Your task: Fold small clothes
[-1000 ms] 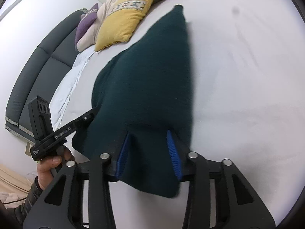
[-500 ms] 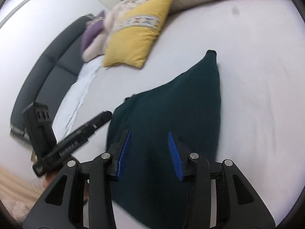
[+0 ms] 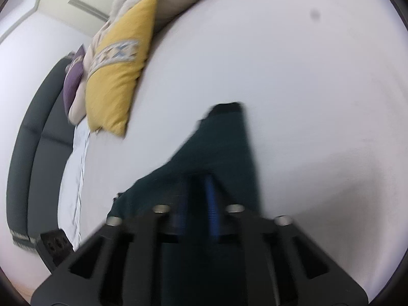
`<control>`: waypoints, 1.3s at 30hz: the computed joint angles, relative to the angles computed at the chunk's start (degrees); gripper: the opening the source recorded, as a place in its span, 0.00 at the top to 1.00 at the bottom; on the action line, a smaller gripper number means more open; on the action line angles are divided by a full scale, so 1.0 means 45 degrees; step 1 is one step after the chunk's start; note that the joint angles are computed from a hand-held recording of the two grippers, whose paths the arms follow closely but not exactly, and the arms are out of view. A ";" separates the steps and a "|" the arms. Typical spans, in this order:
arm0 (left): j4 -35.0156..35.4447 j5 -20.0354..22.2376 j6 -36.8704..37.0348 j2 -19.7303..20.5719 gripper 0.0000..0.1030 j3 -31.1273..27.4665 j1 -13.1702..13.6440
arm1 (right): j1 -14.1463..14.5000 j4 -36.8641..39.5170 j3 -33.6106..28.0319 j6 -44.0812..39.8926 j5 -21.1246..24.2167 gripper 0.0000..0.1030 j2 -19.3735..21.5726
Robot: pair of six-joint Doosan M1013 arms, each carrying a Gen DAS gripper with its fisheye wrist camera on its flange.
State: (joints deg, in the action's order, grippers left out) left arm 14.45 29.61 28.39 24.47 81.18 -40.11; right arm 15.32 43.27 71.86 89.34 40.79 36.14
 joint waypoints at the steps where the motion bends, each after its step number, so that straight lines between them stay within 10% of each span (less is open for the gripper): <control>1: 0.0001 0.0032 0.0009 0.0018 0.73 -0.0021 -0.0005 | -0.0122 0.0750 0.0143 -0.0532 -0.0016 1.00 0.0019; 5: 0.0358 0.0249 -0.0165 0.0040 0.73 -0.0074 -0.0085 | -0.0295 0.1207 0.1204 -0.0822 -0.0950 0.90 -0.0812; 7: 0.0539 0.0403 -0.0250 0.0082 0.73 -0.0149 -0.0115 | -0.0367 0.2272 0.1907 -0.2119 -0.1189 0.59 -0.1386; 9: 0.0909 0.0667 -0.0448 0.0092 0.72 -0.0210 -0.0213 | -0.0402 0.4443 0.2703 -0.4778 -0.0510 0.50 -0.2029; 12: 0.1348 0.0939 -0.0703 0.0119 0.72 -0.0277 -0.0314 | -0.0222 0.6256 0.3523 -0.7881 0.1316 0.50 -0.2582; 16: 0.1792 0.1359 -0.0820 0.0180 0.72 -0.0422 -0.0437 | 0.0319 0.4549 0.3822 -0.7598 0.2948 0.52 -0.2389; 25: 0.2124 0.1604 -0.0897 0.0214 0.72 -0.0503 -0.0532 | -0.0093 0.5701 0.5000 -0.8234 0.2598 0.69 -0.2494; 39: 0.1773 0.1026 -0.1044 -0.0176 0.72 -0.0049 -0.0475 | -0.0481 0.6970 0.6933 -0.8813 0.1043 0.68 -0.3860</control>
